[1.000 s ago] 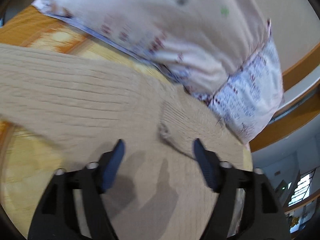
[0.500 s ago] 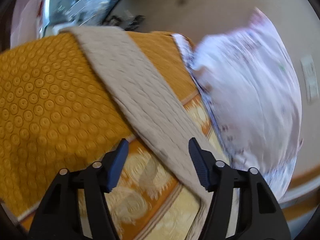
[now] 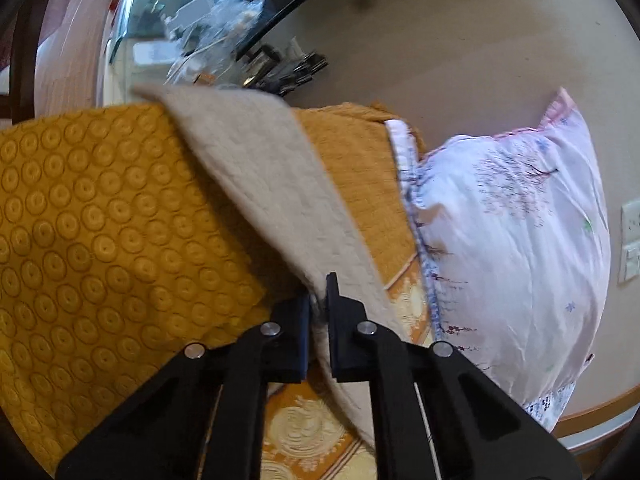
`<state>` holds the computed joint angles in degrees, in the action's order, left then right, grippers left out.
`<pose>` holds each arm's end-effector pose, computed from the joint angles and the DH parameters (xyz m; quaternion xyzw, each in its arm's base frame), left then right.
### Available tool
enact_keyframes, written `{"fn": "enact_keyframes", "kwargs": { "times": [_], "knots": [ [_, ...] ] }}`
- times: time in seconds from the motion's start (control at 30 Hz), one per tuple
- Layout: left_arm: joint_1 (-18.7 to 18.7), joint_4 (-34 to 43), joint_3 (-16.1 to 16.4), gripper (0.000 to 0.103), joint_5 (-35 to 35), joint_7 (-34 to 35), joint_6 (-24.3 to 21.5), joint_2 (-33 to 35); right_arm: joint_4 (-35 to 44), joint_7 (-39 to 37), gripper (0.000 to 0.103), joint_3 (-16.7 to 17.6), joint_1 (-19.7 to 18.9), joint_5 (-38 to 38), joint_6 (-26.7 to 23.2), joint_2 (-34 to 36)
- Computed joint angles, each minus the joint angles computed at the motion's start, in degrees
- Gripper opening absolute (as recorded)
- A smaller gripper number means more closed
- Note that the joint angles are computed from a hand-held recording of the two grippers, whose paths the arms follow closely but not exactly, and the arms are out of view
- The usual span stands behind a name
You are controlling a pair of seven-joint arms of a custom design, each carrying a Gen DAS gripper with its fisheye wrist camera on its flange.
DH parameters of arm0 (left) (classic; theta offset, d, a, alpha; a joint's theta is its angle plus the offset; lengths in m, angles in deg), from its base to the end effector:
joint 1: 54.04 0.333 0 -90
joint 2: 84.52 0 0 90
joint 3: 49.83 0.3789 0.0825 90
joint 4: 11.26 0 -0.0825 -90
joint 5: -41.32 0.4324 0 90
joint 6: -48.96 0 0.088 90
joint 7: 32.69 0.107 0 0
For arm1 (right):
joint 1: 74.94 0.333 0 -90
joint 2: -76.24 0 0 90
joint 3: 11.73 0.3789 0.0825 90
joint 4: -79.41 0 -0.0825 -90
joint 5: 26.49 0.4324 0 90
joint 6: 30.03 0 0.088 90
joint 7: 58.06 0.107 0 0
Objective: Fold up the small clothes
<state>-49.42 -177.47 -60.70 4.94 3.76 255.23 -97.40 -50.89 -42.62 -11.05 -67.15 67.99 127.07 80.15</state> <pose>0.3859 0.0335 0.3677 -0.9031 0.0253 -0.4086 0.1293 0.5683 0.0448 0.3682 -0.6272 0.6456 -0.0457 0.4334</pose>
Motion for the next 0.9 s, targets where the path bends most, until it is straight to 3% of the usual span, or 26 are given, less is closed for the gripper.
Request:
{"fn": "enact_keyframes", "kwargs": {
  "times": [0.03,0.1,0.23,0.43,0.53,0.63,0.7,0.73,0.77,0.83,0.9],
  "knots": [
    [1.59,1.17,-3.39,0.006,-4.28,4.20,0.01,-0.30,-0.16,-0.55,0.073,-0.07,-0.11,0.38,-0.24,-0.35],
    [1.49,2.95,-5.90,0.006,-7.75,8.15,0.82,-0.96,-0.32,-1.21,0.073,-0.23,-0.25,1.00,-0.43,-0.89],
    [-3.92,7.97,-4.22,0.006,0.65,7.94,4.44,0.80,-0.78,-1.87,0.073,-0.74,-0.72,1.86,-1.40,-2.09],
    [-11.85,22.02,0.42,0.006,29.25,-1.91,6.57,13.42,-1.49,-1.61,0.073,-1.20,-1.13,2.01,-1.26,-3.05],
    [-12.67,30.91,-1.33,0.006,37.91,-3.87,2.49,21.41,-1.80,-1.63,0.073,-1.31,-1.28,1.80,-0.81,-3.23],
    [-13.06,38.51,-3.57,0.007,42.96,-3.52,-5.58,27.88,-2.14,-0.89,0.073,-1.43,-1.42,0.61,-0.23,-3.41],
    [-14.63,41.32,-3.73,0.013,42.78,-0.47,-11.19,29.97,-2.31,-0.13,0.073,-1.56,-1.61,-0.47,-0.43,-3.56],
    [-15.41,41.75,-3.59,0.021,42.31,1.26,-13.20,30.22,-2.25,0.67,0.073,-1.60,-1.67,-1.91,-0.38,-3.65],
    [-14.19,41.33,-5.12,0.036,42.38,2.12,-13.60,30.06,-2.15,0.89,0.073,-1.57,-1.66,-2.79,-0.29,-3.74],
    [-9.74,38.16,-9.33,0.055,43.58,2.27,-11.71,28.09,-1.53,0.75,0.073,-1.47,-1.58,-4.93,-0.49,-3.94],
    [-12.07,33.52,-6.38,0.059,41.35,4.04,-8.40,24.28,-0.47,0.22,0.073,-1.35,-1.41,-7.60,-2.34,-4.06]
  ]
}}
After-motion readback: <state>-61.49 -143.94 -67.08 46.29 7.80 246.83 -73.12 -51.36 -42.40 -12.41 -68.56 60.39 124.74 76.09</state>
